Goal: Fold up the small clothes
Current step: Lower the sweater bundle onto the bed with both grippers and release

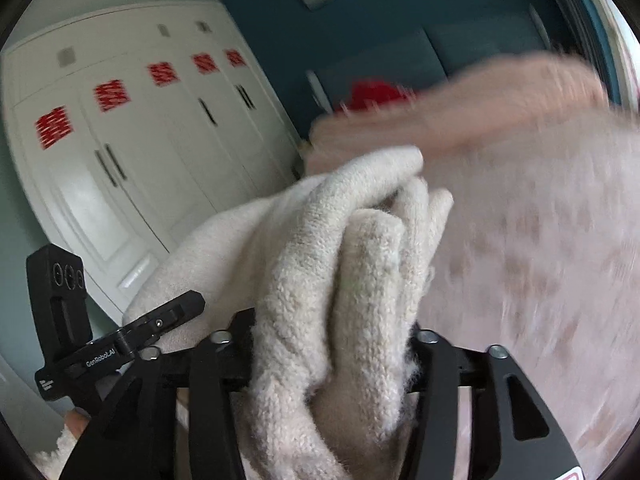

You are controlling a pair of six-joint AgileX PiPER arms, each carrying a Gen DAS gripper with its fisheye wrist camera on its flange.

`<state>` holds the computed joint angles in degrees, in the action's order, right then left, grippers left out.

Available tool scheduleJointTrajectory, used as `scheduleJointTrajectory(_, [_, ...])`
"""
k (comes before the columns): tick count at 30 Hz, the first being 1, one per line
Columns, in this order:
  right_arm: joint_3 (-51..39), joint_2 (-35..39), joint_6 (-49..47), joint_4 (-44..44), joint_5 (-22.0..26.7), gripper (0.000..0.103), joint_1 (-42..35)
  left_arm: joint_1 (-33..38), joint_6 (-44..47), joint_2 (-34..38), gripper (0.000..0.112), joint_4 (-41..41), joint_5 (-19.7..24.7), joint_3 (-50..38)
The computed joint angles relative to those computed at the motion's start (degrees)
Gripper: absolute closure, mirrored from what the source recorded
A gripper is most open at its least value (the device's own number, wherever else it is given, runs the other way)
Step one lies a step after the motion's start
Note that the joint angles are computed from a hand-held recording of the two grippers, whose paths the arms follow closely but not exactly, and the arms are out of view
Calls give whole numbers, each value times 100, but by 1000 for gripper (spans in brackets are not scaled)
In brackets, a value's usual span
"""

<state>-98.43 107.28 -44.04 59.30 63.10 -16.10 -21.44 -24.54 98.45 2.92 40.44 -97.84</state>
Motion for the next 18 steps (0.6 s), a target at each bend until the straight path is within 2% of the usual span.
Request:
scheduleJointTrajectory(2, [617, 268, -106, -460, -403, 42, 129, 120, -151, 175, 43, -245, -224, 776])
scheduleJointTrajectory(4, [1064, 506, 195, -1246, -841, 41, 233, 110, -709, 294, 42, 13, -410, 1538])
scheduleJointTrajectory(6, [1473, 618, 220, -1129, -800, 40, -53, 111, -1034, 230, 42, 79, -615, 2157])
scheduleJointTrajectory(8, [1657, 561, 64, -878, -724, 34, -273, 173, -1054, -70, 37, -285, -1049, 2824])
scheduleJointTrajectory(10, [1504, 603, 132, -906, -637, 33, -244, 158, -1316, -199, 25, -230, -1241, 3042])
scheduleJointTrajectory(12, [1319, 724, 220, -908, -571, 31, -168, 79, -1634, -106, 24, 89, -1223, 2949])
scheduleJointTrajectory(14, [887, 1081, 570, -1128, -392, 31, 7, 9, -1739, 167, 24, 311, -985, 2610])
scheduleJointTrajectory(15, [782, 1241, 666, -1222, -388, 32, 96, -8, -1704, 304, 26, 335, -912, 2484])
scheduleJointTrajectory(16, [750, 1357, 676, -1277, -414, 53, 146, 27, -1526, 517, 35, 243, -821, 2291])
scheduleJointTrajectory(17, [672, 1482, 721, -1351, -384, 62, 215, 42, -1451, 693, 37, 261, -733, 2152])
scheduleJointTrajectory(18, [657, 1481, 800, -1419, -393, 67, 268, 23, -1538, 739, 45, 379, -661, 2076])
